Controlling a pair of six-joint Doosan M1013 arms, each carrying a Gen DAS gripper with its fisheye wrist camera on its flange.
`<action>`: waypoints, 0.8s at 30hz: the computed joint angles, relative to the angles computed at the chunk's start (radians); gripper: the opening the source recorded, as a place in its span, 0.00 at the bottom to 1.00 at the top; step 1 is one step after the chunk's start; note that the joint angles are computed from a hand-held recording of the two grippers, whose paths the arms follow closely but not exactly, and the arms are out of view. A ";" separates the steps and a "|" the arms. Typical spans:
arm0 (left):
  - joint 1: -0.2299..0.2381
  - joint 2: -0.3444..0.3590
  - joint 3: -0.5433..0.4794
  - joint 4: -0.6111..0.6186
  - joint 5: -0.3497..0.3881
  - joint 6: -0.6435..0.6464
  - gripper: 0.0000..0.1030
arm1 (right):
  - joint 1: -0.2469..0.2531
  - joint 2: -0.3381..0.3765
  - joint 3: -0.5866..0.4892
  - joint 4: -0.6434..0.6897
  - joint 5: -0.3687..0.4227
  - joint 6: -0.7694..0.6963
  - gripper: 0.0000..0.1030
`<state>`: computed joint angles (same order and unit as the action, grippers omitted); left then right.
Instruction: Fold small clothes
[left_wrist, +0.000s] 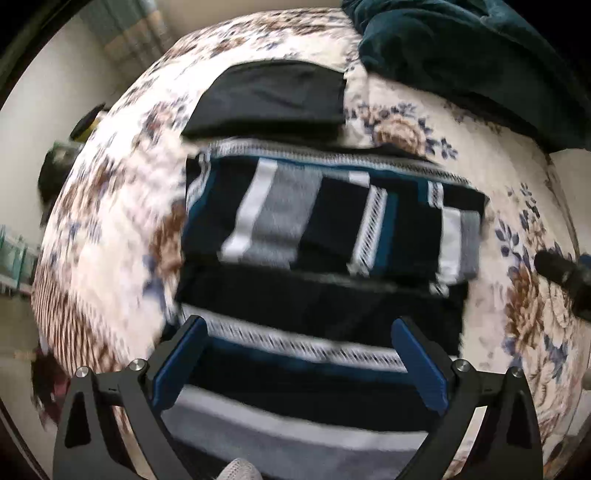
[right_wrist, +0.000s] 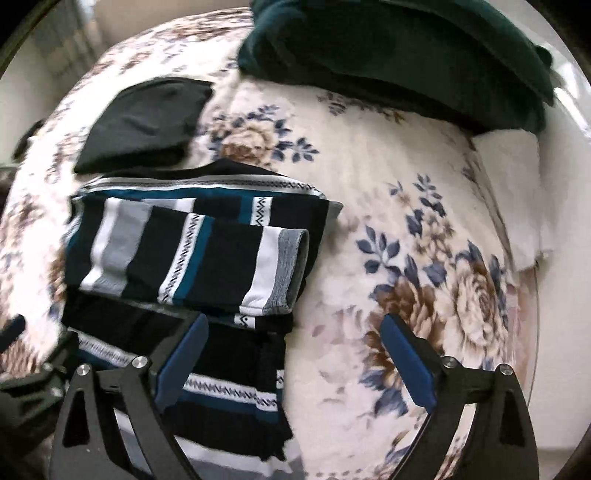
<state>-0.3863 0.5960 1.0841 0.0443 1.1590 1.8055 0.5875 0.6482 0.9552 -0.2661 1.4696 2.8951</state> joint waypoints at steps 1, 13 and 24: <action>-0.007 -0.014 0.025 0.011 0.000 -0.033 1.00 | -0.004 -0.027 0.039 0.013 -0.035 -0.020 0.93; -0.115 -0.121 0.337 0.036 0.050 -0.173 1.00 | -0.100 -0.236 0.446 0.305 -0.364 -0.197 0.94; -0.170 -0.150 0.547 0.155 -0.007 -0.191 0.98 | -0.193 -0.205 0.546 0.489 -0.504 -0.312 0.94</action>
<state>-0.5565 0.4464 1.6310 0.1992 1.1516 1.6143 0.3944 0.4431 1.5012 0.2229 0.9653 2.5832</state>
